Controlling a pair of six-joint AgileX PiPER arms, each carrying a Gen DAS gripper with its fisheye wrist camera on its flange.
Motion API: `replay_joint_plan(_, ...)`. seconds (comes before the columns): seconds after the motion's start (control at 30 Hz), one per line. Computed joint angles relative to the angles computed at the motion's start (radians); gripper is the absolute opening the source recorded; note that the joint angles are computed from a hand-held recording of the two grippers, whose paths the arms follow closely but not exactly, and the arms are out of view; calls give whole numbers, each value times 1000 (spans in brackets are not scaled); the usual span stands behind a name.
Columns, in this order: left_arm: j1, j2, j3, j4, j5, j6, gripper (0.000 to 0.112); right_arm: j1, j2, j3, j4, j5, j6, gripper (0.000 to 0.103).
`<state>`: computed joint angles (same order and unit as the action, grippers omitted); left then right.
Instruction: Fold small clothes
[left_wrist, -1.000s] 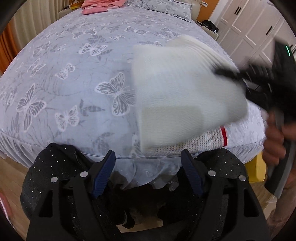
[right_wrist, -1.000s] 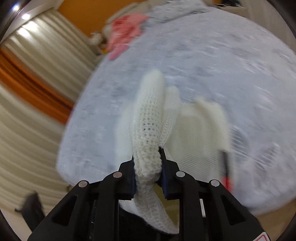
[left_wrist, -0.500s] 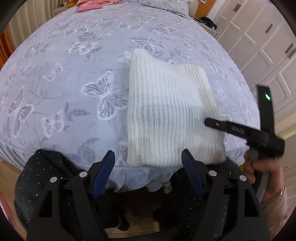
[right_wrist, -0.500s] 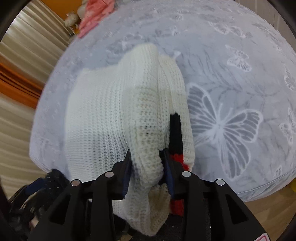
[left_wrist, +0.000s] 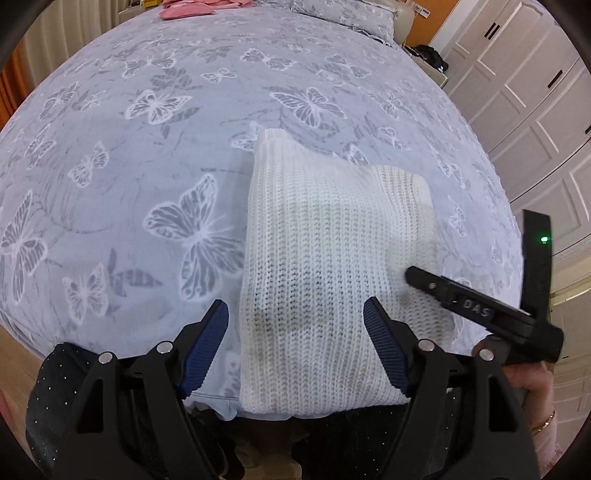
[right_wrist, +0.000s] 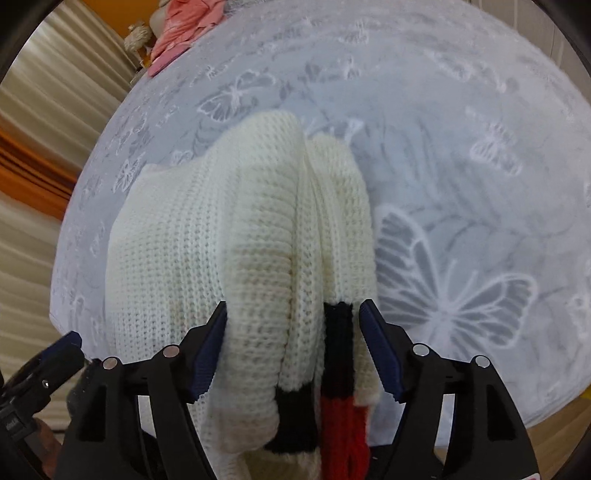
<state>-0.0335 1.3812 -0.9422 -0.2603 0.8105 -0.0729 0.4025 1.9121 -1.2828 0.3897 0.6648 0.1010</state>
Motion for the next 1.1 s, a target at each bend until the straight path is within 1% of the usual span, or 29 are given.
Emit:
replay_joint_plan(0.03, 0, 7, -3, 2, 1, 1, 73, -8, 1, 5, 28, -4, -15, 61)
replay_joint_plan(0.07, 4, 13, -6, -3, 3, 9, 73, -18, -5, 1, 67, 7, -49, 38)
replay_joint_plan(0.1, 6, 17, -7, -8, 4, 15, 73, -23, -16, -4, 65, 17, -56, 29)
replay_joint_plan(0.17, 18, 23, -8, -22, 8, 30, 73, -39, -65, 8, 60, 15, -69, 23)
replay_joint_plan(0.23, 32, 25, -10, -41, 12, 51, 73, -50, -85, 25, 65, 5, -92, 23)
replay_joint_plan(0.27, 39, 24, -7, -50, 8, 59, 74, -54, -73, 31, 57, 5, -96, 27)
replay_joint_plan(0.3, 44, 26, -3, -58, 3, 68, 76, -53, -35, 24, 47, 17, -98, 35)
replay_joint_plan(0.33, 50, 34, 4, -75, -6, 82, 76, -59, -17, 37, 47, 10, -111, 42)
replay_joint_plan(0.37, 56, 44, 8, -95, -9, 98, 76, -63, -28, 63, 53, -19, -106, 54)
replay_joint_plan(0.4, 67, 61, 11, -131, -9, 128, 76, -71, -50, 86, 72, -38, -102, 58)
replay_joint_plan(0.43, 85, 86, 14, -178, -7, 166, 76, -73, -59, 92, 76, -45, -89, 59)
replay_joint_plan(0.47, 103, 112, 17, -218, -5, 195, 76, -75, -65, 99, 79, -53, -77, 63)
replay_joint_plan(0.5, 118, 135, 19, -244, -6, 204, 76, -74, -57, 97, 80, -52, -63, 69)
replay_joint_plan(0.53, 131, 150, 26, -274, -15, 218, 76, -75, -42, 92, 96, -45, -74, 70)
replay_joint_plan(0.57, 149, 165, 38, -323, -27, 247, 76, -79, -25, 89, 132, -40, -102, 71)
replay_joint_plan(0.6, 169, 182, 51, -376, -41, 277, 79, -89, -4, 91, 208, -37, -152, 75)
replay_joint_plan(0.63, 190, 208, 66, -446, -56, 311, 81, -101, 18, 88, 286, -29, -196, 77)
replay_joint_plan(0.7, 219, 264, 76, -550, -50, 360, 83, -127, 55, 101, 451, -18, -284, 79)
replay_joint_plan(0.73, 248, 310, 80, -642, -20, 427, 83, -127, 58, 109, 492, -29, -310, 77)
replay_joint_plan(0.77, 266, 343, 83, -694, 2, 461, 84, -121, 60, 105, 516, -28, -326, 62)
replay_joint_plan(0.8, 279, 360, 84, -726, 11, 476, 82, -112, 45, 98, 503, -23, -303, 50)
replay_joint_plan(0.83, 293, 370, 77, -742, 33, 485, 76, -98, 31, 84, 450, -23, -250, 46)
replay_joint_plan(0.87, 307, 376, 56, -733, 74, 483, 62, -81, 8, 69, 393, -20, -206, 41)
replay_joint_plan(0.9, 317, 371, 48, -727, 97, 482, 51, -63, -33, 65, 364, -24, -193, 38)
replay_joint_plan(0.97, 359, 324, 21, -707, 170, 490, 44, -46, -95, 73, 377, -28, -209, 37)
replay_joint_plan(1.03, 411, 243, -2, -689, 238, 497, 43, -8, -171, 84, 341, -52, -169, 37)
replay_joint_plan(1.1, 474, 159, -24, -676, 310, 507, 44, 30, -235, 121, 369, -102, -186, 37)
